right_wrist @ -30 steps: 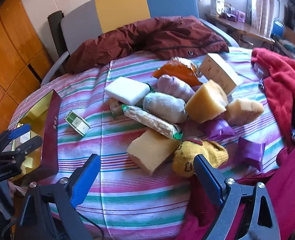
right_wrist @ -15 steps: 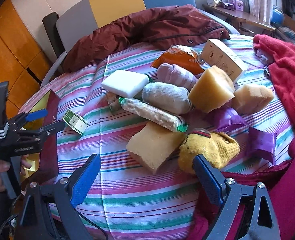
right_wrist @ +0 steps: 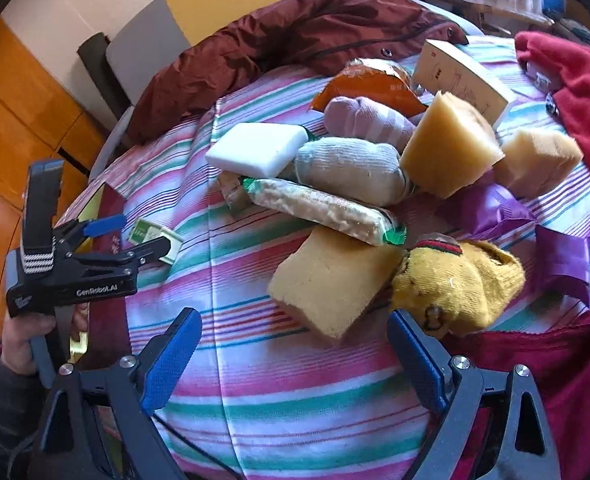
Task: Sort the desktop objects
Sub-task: 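Move the left tool to the green essential-oil box and grasp it, then grasp a yellow sponge with the right tool while the left tool lifts the green box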
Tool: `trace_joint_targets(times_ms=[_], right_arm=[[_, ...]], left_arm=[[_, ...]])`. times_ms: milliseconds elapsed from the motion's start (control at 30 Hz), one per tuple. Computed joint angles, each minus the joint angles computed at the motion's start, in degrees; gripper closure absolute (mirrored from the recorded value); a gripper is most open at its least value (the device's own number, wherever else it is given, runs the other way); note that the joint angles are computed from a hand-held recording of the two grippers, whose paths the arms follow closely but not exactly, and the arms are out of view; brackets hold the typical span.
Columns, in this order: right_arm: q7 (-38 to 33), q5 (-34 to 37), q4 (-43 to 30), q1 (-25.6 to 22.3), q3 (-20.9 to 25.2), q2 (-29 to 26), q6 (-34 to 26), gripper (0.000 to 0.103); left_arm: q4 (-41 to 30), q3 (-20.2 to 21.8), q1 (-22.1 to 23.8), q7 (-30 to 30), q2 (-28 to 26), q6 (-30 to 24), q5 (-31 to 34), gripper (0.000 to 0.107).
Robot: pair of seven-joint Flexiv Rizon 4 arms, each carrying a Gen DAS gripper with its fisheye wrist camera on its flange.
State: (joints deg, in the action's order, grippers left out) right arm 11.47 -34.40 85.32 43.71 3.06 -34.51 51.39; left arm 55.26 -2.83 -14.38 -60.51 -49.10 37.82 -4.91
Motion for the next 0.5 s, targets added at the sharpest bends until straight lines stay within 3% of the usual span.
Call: trace_joint_targets(times_ms=[33,67,400,500], right_arm=[[0.08,0.37,-0.52,-0.17,0.03,-0.5,-0.07,0.009],[0.12,0.68,-0.79,-0.22,0.03,-0.72,-0.44,0.009],[-1.04,2.07,-6.35,0.22,-0.61,-3.97,-7.62,0.008],[-6.01,3.12,-10.48,0.68,0.23,-5.71,-15.09,0.021]], left_arm=[[-0.7,0.1,-0.08,0.11,-0.42,-0.93,0.11,0.03],[-1.84,0.29,-0.24,0.02,-1.07,-2.48,0.24,0.031],[-1.32,-1.74,1.33,1.56,-1.47,-1.58,-3.08,0.033],[0.68,-2.62,2.06,1.85,-0.47,0.48,-4.8,0.033]])
